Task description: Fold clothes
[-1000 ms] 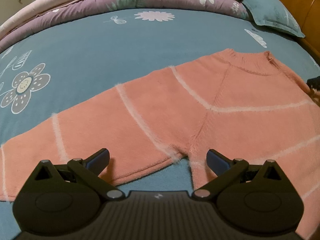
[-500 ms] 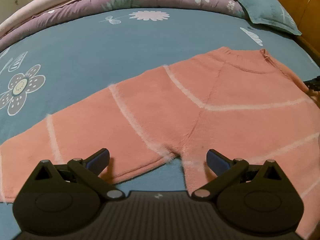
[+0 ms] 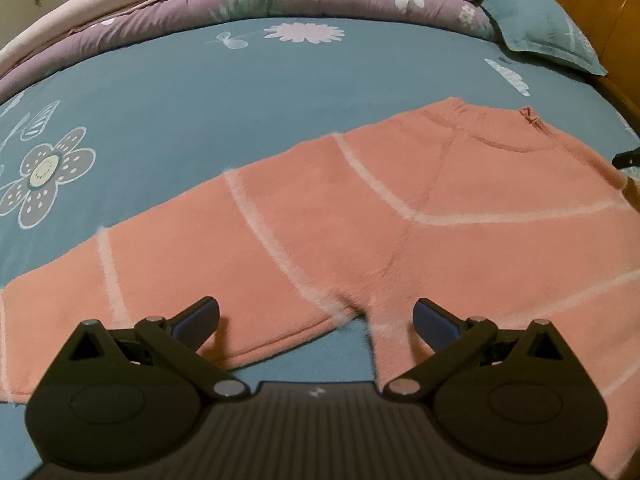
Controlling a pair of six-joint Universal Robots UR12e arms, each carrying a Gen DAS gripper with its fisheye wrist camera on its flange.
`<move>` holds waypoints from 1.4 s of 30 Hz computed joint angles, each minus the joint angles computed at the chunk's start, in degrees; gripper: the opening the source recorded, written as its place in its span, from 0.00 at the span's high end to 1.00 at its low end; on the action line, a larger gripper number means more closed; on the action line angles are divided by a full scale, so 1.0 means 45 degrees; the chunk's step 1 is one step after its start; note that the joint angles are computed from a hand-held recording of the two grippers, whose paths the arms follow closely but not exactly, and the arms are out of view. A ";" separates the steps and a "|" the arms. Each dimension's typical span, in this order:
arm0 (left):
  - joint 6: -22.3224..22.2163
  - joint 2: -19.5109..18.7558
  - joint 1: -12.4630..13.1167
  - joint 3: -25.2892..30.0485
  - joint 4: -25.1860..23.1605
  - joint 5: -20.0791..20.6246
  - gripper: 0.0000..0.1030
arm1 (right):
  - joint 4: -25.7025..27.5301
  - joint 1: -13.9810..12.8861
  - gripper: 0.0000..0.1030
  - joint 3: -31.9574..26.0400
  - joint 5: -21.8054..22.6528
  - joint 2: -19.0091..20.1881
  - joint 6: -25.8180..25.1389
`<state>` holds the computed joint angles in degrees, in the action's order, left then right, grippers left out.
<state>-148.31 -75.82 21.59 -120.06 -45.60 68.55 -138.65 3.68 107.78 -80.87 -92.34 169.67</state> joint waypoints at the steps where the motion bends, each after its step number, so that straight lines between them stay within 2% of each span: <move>1: 0.0072 0.0014 -0.0005 0.0002 -0.0021 -0.0110 0.01 | -0.0009 -0.0023 0.68 0.0084 0.0331 -0.0082 0.0218; 3: 0.0204 0.0035 -0.0018 -0.0002 -0.0089 -0.0290 0.01 | -0.0090 0.0073 0.64 0.0291 0.0641 -0.0219 0.0415; 4: 0.0253 0.0039 -0.0034 -0.0006 -0.0135 -0.0333 0.01 | -0.0122 0.0152 0.51 0.0415 0.0653 -0.0259 0.0535; 6: 0.0333 0.0031 -0.0063 -0.0006 -0.0219 -0.0357 0.01 | -0.0730 0.0410 0.39 0.0785 0.0310 -0.0202 0.0930; 8: 0.0342 0.0027 -0.0081 -0.0004 -0.0224 -0.0328 0.01 | -0.1655 0.0630 0.14 0.1138 0.0126 -0.0118 0.1393; 9: 0.0342 0.0036 -0.0072 -0.0007 -0.0228 -0.0334 0.01 | -0.2035 0.0722 0.11 0.1250 0.0111 -0.0075 0.1596; 12: 0.0310 0.0124 0.0054 -0.0039 -0.0237 -0.0441 0.01 | -0.1666 0.1118 0.10 0.0918 -0.0679 0.0119 0.1564; 15: 0.0169 0.0160 0.0116 -0.0072 -0.0169 -0.0310 0.01 | -0.1681 0.0898 0.11 0.0678 -0.0036 0.0141 0.1841; 19: 0.0007 0.0117 0.0096 -0.0070 -0.0164 -0.0212 0.01 | -0.2344 0.0505 0.11 0.0383 0.1491 0.0491 0.2489; 22: 0.0154 0.0125 0.0118 -0.0069 -0.0234 -0.0410 0.01 | -0.2737 0.0609 0.11 -0.0029 0.1637 0.1047 0.2396; 27: 0.0176 0.0168 0.0214 -0.0111 -0.0269 -0.0467 0.01 | -0.3011 0.0927 0.11 -0.0558 0.1952 0.1827 0.3389; 29: 0.0169 0.0219 0.0334 -0.0148 -0.0333 -0.0510 0.01 | -0.3126 0.1316 0.10 -0.0492 0.1450 0.1741 0.3019; 31: 0.0229 0.0268 0.0474 -0.0189 -0.0355 -0.0661 0.01 | -0.3323 0.1827 0.10 -0.0346 0.0365 0.1542 0.2725; 33: 0.0498 0.0276 0.0650 -0.0160 -0.0551 -0.1111 0.01 | -0.3408 0.2113 0.07 -0.0047 -0.0095 0.1170 0.2568; 34: 0.0737 0.0250 0.0725 -0.0090 -0.0756 -0.1447 0.01 | -0.3383 0.2224 0.03 0.0113 -0.0197 0.0970 0.2570; 36: 0.1363 0.0034 0.0738 0.0233 -0.1271 -0.2168 0.01 | -0.3102 0.2317 0.00 0.0431 0.0007 0.0574 0.2747; 39: 0.2759 -0.0587 0.0343 0.1065 -0.2140 -0.3446 0.01 | -0.2708 0.2366 0.00 0.0953 0.0441 0.0076 0.3264; 42: 0.4532 -0.1552 -0.0394 0.2288 -0.3450 -0.5031 0.01 | -0.2918 0.2419 0.00 0.1504 0.0742 -0.0188 0.4131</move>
<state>-127.92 -82.81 19.82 -109.76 -61.13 45.91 -151.79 14.57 114.55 -77.53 -93.18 188.26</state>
